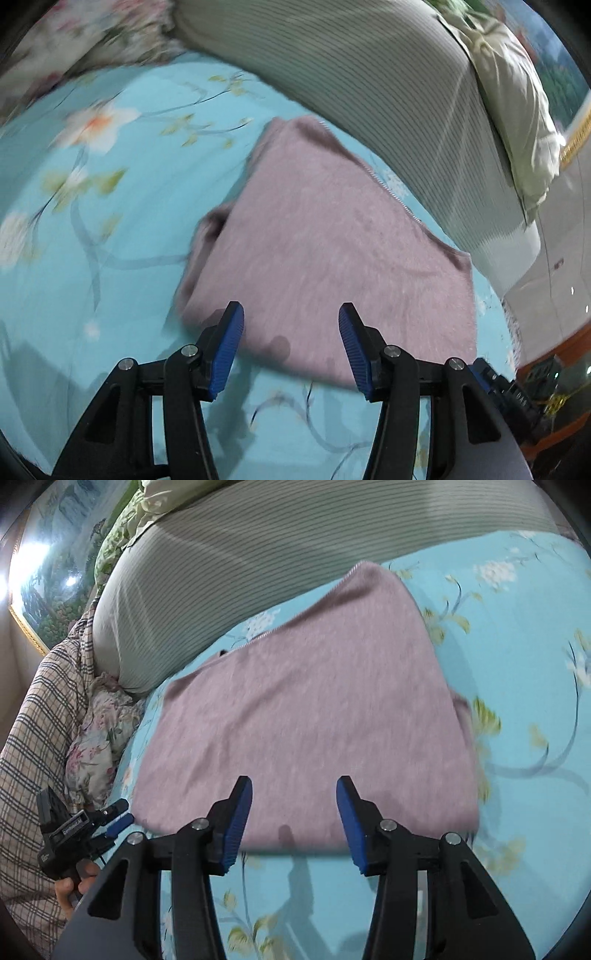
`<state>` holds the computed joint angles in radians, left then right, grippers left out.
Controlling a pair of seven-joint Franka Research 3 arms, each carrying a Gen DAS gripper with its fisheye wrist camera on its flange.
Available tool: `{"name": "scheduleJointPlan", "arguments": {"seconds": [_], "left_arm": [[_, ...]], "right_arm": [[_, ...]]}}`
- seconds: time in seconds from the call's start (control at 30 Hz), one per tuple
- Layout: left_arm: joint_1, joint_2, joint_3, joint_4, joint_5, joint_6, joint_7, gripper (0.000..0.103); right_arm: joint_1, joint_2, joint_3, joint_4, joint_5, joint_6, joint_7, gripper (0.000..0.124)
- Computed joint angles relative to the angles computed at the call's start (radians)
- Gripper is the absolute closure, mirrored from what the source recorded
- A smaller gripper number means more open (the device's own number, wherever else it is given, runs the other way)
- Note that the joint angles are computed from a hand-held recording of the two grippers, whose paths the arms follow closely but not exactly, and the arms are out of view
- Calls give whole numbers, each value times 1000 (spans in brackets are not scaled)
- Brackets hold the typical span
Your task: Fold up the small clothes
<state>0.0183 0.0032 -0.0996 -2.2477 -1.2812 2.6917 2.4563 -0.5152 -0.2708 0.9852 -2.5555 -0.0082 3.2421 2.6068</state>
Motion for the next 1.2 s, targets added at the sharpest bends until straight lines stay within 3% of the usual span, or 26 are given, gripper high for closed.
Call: {"name": "scheduleJointPlan", "arguments": {"seconds": [0.23,0.37,0.73,0.87,1.0,1.07,1.1,1.13,1.2], "left_arm": [[7,-48,32,-94,-22,-40,-22,49],[15,-15,32,-73,-37,-86,-42,49],[41,109,-9,52,-123,-62,-43,48],[64,157,-22,104,-153,-66,-61,48],[66,188,-42,141,-147,-18,-83,48],[63,201,-53,159,-138,16,-93,51],[60,205,-57,165,-126,35,-101,58],[57,211,-62,174,-112,55,-107,75],[68,220,-71,190,-101,32,-109,93]], "right_arm": [[163,-33,-111,-45,26,-8,4,75],[184,-41,-120,-42,30,-9,0,75],[197,-21,-122,-23,42,3,-24,74],[172,-11,-98,-17,45,6,-25,74],[144,10,-81,-5,41,10,-35,74],[139,11,-82,-5,46,13,-36,74],[145,13,-91,-7,49,16,-40,74],[159,16,-109,-9,53,18,-48,74],[191,17,-151,-13,63,20,-67,74]]}}
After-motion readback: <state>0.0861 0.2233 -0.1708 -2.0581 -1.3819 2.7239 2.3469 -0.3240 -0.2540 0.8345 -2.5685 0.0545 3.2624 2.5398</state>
